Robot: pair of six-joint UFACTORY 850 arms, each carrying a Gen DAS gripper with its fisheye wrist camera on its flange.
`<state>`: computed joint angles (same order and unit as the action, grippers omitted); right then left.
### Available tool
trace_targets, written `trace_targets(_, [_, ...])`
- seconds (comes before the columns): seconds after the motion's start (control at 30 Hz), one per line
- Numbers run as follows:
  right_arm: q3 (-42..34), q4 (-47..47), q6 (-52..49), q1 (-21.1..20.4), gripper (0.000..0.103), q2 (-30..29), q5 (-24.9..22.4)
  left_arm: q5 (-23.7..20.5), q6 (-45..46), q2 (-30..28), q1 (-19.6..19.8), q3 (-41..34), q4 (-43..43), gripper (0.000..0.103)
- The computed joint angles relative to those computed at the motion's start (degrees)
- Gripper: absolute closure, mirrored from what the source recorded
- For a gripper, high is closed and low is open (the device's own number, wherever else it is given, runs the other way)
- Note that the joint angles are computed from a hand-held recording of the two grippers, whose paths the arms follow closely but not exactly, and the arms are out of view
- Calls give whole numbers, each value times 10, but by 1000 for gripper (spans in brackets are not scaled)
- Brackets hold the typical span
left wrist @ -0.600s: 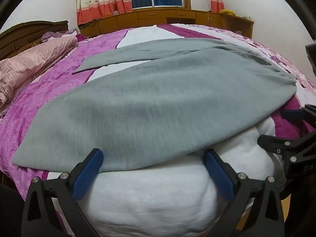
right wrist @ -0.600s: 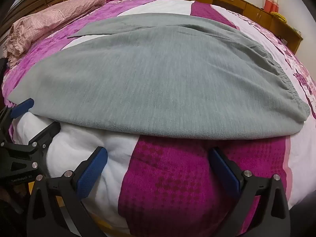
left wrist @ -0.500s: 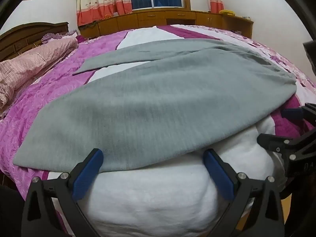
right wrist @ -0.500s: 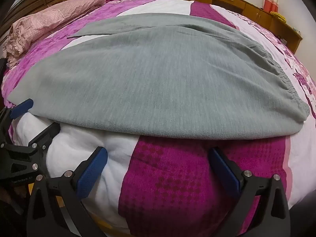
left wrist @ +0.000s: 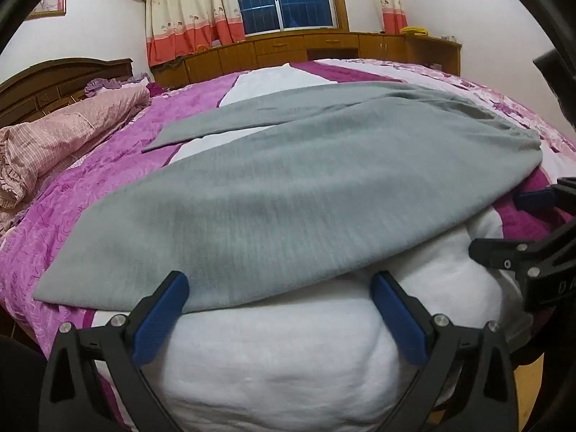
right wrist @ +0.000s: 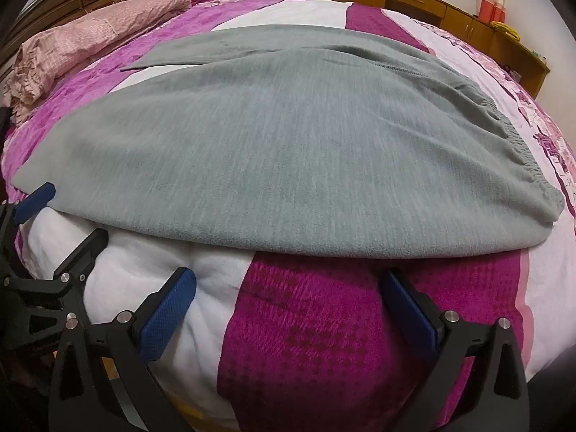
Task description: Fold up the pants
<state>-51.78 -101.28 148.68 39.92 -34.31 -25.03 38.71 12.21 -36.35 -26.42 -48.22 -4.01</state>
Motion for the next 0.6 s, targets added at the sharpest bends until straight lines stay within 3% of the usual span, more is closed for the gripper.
trace_targets(0.6, [-5,14,-12,1,4,-2,1,2,0,-1,0,0,0,0])
